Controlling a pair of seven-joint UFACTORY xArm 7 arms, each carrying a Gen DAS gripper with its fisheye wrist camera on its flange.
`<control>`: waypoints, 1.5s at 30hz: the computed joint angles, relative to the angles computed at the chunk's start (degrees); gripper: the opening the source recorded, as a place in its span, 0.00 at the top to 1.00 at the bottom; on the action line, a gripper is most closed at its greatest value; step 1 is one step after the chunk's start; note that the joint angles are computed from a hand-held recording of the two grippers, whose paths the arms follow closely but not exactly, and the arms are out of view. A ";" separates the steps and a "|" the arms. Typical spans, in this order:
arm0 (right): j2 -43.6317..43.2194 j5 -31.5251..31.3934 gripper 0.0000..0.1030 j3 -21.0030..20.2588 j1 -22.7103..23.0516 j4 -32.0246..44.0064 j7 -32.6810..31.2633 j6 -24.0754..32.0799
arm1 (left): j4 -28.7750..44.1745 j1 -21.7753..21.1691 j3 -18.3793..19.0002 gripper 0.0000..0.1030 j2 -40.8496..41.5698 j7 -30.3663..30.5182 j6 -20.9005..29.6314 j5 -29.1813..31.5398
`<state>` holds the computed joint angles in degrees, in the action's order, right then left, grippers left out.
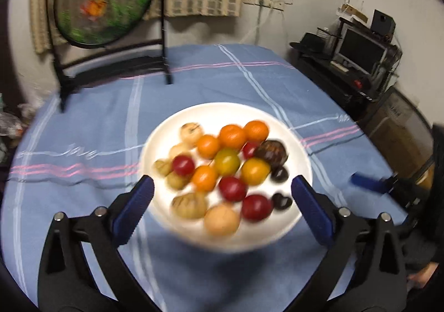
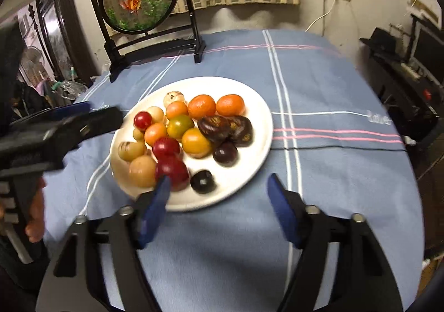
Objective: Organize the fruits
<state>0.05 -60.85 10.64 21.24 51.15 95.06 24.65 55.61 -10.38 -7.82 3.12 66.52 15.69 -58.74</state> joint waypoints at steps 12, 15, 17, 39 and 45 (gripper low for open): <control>-1.81 2.79 0.02 4.21 4.22 -1.91 5.79 6.61 | -19.56 -4.16 7.51 0.02 -16.88 7.10 0.56 -8.08; -2.45 2.36 0.02 5.16 5.60 -2.01 6.62 9.36 | -22.02 -5.54 9.33 0.02 -19.69 8.08 -0.32 -9.18; -3.01 2.05 0.02 5.58 6.20 -2.46 7.61 10.06 | -23.70 -6.41 10.35 0.02 -21.67 8.74 -1.28 -9.80; -3.32 2.97 0.02 6.52 7.98 -2.38 7.94 11.43 | -27.54 -14.52 17.73 0.02 -25.46 2.31 -6.18 -1.07; -3.05 3.36 0.02 6.33 7.86 -2.39 7.40 11.02 | -26.68 -16.64 19.71 0.02 -24.45 2.96 -7.05 -2.15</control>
<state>-3.00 -57.49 16.97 29.10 48.76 102.46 35.67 28.93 -27.01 11.89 -21.34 69.47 8.64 -60.89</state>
